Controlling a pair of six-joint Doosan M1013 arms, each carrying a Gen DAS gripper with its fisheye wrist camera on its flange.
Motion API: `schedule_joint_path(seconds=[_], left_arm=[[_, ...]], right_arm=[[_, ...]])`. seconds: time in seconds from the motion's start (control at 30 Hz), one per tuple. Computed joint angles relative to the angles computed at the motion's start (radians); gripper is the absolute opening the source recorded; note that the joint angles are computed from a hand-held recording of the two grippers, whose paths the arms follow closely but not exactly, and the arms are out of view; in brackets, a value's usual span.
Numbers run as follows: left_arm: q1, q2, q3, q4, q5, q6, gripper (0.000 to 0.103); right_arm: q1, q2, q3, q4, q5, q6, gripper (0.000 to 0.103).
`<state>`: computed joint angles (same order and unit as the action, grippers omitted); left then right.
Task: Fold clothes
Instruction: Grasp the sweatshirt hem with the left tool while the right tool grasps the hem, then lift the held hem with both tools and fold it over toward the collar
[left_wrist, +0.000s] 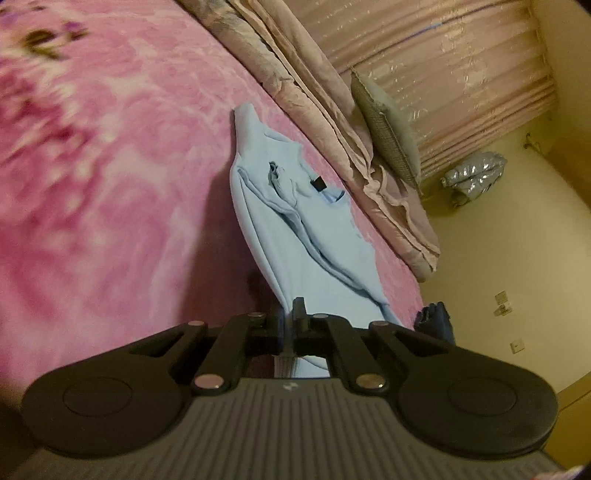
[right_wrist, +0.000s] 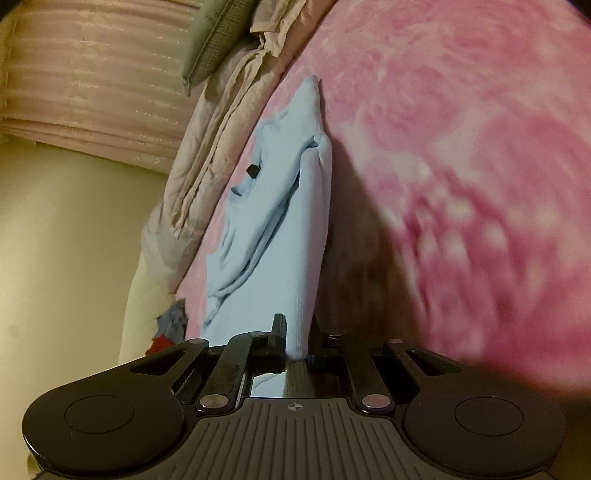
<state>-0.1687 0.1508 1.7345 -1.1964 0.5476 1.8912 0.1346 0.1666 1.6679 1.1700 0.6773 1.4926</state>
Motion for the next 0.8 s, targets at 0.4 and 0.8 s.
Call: schedule_joint_path(seconds=[0.4,0.8], left_arm=[[-0.028,-0.219,0.220,0.031,-0.062,-0.110,0.001],[0.019,-0.078,0.040,-0.176,0.013,0.073,0.001]], right_arm=[[0.049,-0.219,0.199,-0.037,-0.014,0.099,0.008],[0.008,-0.090,-0.011,-0.014,0.038,0.037,0.009]])
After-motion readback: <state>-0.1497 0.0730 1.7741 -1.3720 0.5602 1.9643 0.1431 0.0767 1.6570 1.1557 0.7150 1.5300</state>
